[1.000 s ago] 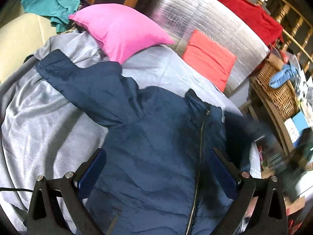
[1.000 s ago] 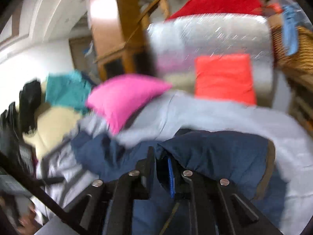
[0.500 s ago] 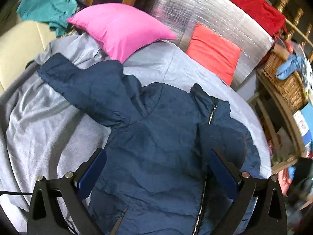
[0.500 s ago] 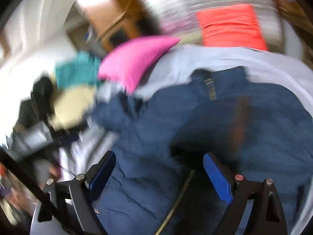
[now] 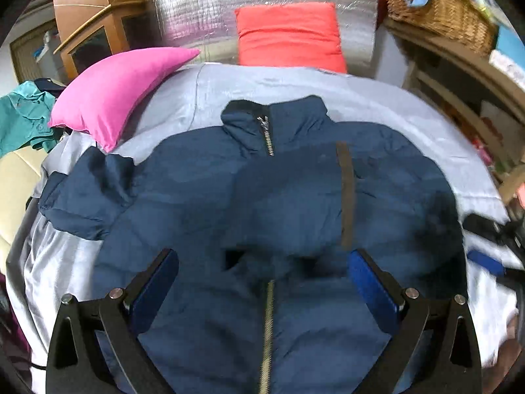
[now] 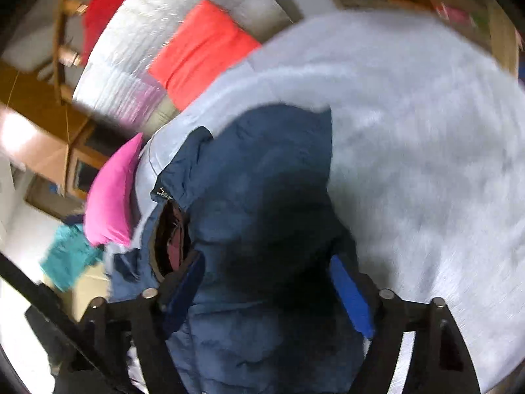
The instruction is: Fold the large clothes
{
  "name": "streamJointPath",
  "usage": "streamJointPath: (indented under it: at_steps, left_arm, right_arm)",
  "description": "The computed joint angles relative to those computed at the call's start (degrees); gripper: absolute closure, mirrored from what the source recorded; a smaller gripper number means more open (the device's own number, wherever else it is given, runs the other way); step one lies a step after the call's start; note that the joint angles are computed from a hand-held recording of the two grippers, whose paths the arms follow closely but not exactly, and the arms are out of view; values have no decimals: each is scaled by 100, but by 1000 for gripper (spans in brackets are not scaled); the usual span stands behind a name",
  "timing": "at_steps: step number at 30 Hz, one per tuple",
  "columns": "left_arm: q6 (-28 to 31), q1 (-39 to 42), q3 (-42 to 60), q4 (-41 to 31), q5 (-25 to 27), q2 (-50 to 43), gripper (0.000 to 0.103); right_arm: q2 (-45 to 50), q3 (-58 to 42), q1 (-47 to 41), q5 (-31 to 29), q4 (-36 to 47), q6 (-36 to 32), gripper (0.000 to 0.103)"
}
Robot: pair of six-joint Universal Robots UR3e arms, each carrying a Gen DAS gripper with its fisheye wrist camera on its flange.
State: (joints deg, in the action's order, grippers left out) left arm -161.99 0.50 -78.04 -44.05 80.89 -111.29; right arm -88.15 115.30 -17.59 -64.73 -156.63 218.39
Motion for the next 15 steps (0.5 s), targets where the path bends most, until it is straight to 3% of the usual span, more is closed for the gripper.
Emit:
streamJointPath:
  at_steps: [4,6,7,9,11,15]
  left_arm:
    - [-114,-457,868,-151,548,-876,0]
    - [-19,-495,1299,-207,677,-1255,2]
    - [-78,-438,1318,-119,644,-1293,6]
    - [-171,-314,1531,-142,658,-1379,38]
    - [-168,1,1940,-718,260,-1361,59]
    - [-230,890,2284,-1438,-960,-1104,62]
  right_arm:
    - [566,150,-93,604,-581,455,42]
    - [860,42,-118,820,-638,533,66]
    - [1001,-106,-23,690,-603,563,71]
    - [911,-196,5,610,-468,476,84]
    - [757,-206,2,581,-468,404,88]
    - [506,-374,126,310,-203,220,89]
